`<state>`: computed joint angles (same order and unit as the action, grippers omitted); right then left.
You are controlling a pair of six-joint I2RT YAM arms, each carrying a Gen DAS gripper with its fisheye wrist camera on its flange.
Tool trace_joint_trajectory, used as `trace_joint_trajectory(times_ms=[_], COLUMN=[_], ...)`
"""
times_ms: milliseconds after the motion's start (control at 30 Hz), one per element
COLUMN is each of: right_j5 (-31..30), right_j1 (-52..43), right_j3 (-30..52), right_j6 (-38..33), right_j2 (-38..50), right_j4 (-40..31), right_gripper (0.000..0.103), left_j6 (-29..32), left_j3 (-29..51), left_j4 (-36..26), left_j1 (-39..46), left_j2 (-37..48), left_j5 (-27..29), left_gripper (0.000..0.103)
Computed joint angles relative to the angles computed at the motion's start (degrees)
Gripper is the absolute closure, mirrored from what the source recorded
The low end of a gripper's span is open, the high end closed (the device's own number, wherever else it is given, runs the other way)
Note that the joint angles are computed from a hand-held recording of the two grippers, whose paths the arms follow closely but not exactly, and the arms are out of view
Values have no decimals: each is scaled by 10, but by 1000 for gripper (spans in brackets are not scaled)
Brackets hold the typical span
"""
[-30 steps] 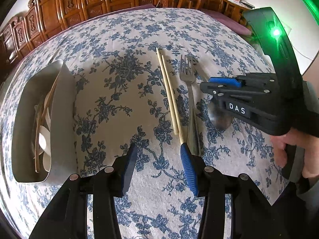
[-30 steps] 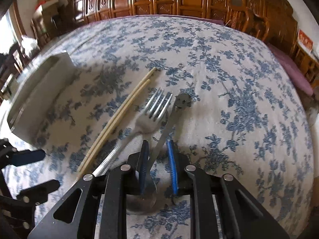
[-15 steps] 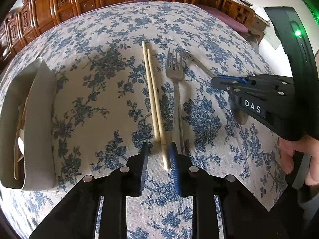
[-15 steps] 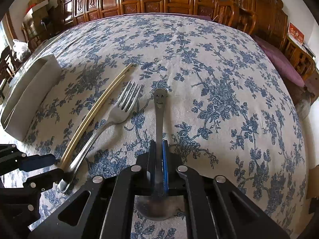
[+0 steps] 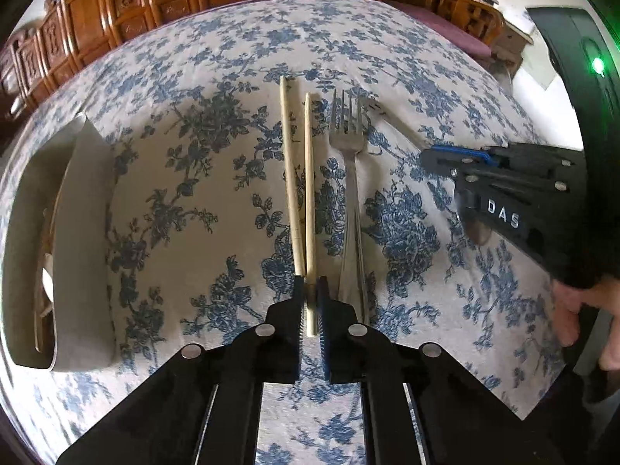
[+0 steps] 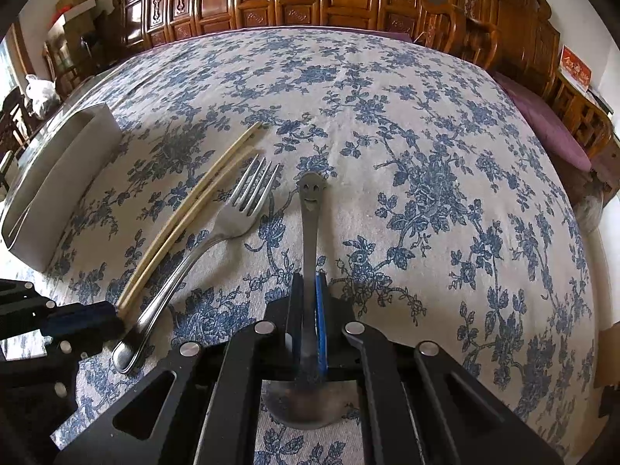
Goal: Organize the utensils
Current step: 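Grasp a metal spoon with the right gripper while the left grasps a wooden chopstick, then carry the wooden chopstick into the grey tray and open the left gripper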
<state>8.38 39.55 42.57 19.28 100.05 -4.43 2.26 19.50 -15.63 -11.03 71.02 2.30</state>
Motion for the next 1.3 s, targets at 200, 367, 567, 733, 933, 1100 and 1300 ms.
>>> trace_joint_trajectory(times_ms=[200,367,567,733,933,1100,1300], right_j5=[2,-2,7,31,60,70,87], right_j1=[3,2,18,53,91,121,157], right_j3=[1,-15,-29,-21,13,55,121], right_j6=[-2,3,13,17,25,37,42], right_j2=[0,-26,-61,-92,-97,-77,-47], right_j4=[0,7,6,-18,-53,-77,-112], right_gripper=[96,96,96,96,96,96,96], left_j6=[2,11,49,121,251,347,449], left_j3=[4,-8,3,37,86,125,162], left_j4=[-2,-14,-104,-194,-264,-303,-322], left_j1=[-14,-7,46,139,301,419,535], left_j2=[6,-48,-163,-233,-242,-212,-147], left_j5=[-16,-15,20,70,144,200,236], left_gripper=[99,99,99,99,99,99,99])
